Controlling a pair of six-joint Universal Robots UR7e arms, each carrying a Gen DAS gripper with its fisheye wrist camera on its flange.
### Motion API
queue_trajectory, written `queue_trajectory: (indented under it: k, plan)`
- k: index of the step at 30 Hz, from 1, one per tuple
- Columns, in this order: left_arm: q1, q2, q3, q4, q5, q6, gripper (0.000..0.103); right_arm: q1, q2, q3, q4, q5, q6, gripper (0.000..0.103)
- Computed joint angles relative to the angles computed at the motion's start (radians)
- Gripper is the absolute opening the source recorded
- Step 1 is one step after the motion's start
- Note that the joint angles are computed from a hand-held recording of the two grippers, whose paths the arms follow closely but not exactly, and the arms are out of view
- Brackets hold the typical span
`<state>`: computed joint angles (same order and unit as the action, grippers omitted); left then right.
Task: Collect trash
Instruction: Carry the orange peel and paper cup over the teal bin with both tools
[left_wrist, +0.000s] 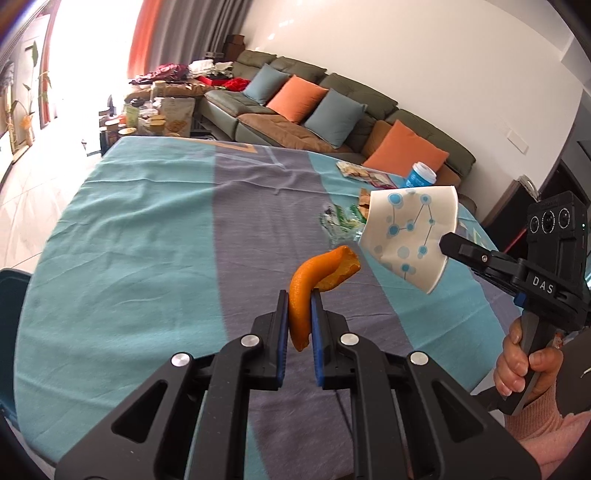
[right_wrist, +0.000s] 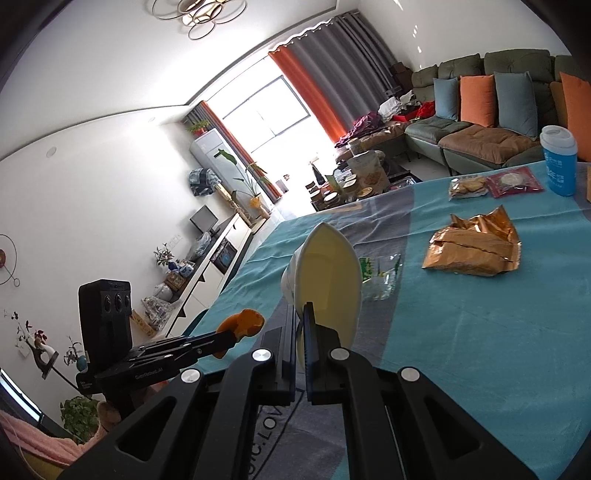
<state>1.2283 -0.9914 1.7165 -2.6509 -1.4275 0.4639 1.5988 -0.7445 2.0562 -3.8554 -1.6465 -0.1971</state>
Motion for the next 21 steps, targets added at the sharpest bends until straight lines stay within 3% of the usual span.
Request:
queue_trajectory:
  k: [21]
  plan:
    - [0.084, -0.088, 0.011, -0.061, 0.065, -0.04, 0.012, 0.056, 0.103, -0.185, 0.235, 0.068, -0.041, 0.003]
